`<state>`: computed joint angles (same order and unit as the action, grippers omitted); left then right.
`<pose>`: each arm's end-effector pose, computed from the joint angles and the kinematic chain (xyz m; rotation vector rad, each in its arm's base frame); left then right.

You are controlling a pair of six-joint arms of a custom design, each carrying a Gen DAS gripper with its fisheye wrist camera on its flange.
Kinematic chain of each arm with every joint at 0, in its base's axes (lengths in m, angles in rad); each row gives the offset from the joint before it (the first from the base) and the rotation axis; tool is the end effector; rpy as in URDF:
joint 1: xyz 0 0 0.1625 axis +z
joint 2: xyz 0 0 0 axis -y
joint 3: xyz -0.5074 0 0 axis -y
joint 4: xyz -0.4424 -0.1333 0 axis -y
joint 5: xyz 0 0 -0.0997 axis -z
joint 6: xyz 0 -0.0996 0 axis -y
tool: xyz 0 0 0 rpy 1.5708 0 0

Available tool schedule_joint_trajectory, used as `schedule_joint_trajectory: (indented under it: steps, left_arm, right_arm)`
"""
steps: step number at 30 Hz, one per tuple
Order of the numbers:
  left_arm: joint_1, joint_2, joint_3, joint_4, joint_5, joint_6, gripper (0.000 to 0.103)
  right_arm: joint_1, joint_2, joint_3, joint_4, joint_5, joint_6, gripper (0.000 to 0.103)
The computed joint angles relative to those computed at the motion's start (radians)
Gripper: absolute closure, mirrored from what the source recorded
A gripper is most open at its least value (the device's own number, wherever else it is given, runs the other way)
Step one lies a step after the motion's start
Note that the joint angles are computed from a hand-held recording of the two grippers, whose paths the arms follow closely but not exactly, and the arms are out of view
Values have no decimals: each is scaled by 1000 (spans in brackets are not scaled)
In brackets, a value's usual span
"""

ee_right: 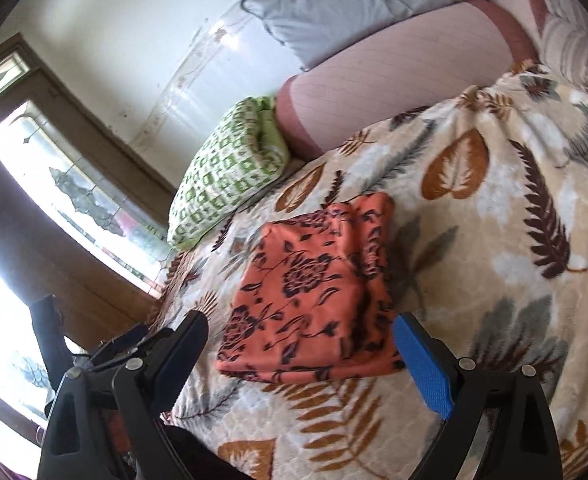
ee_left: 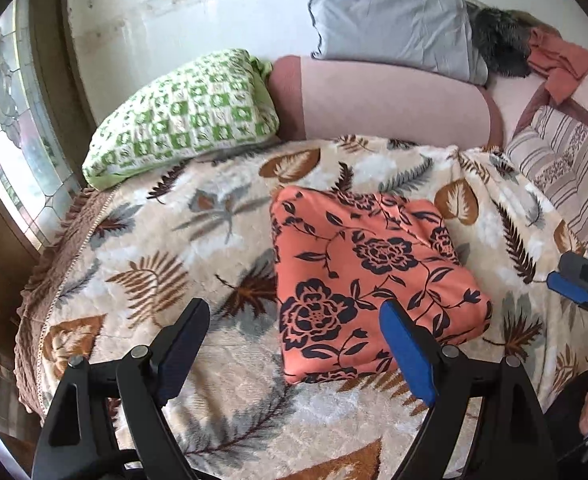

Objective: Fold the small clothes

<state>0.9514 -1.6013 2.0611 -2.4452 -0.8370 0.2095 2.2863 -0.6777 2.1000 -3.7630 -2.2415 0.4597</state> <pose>-0.1286 -0.5249 0.4458 0.7952 2.2931 -0.6874 0.4387 -0.3959 0.0565 -0.0332 -2.6796 1.4075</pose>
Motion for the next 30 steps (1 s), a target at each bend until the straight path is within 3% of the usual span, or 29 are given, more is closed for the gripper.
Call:
schedule_joint_trajectory:
  steps: [18, 30]
  left_arm:
    - [1, -75, -7, 24, 70, -18, 16]
    - [4, -103, -7, 25, 137, -30, 16]
  right_arm:
    - [77, 37, -117, 168, -88, 5, 8]
    - [155, 88, -237, 343, -268, -48, 8]
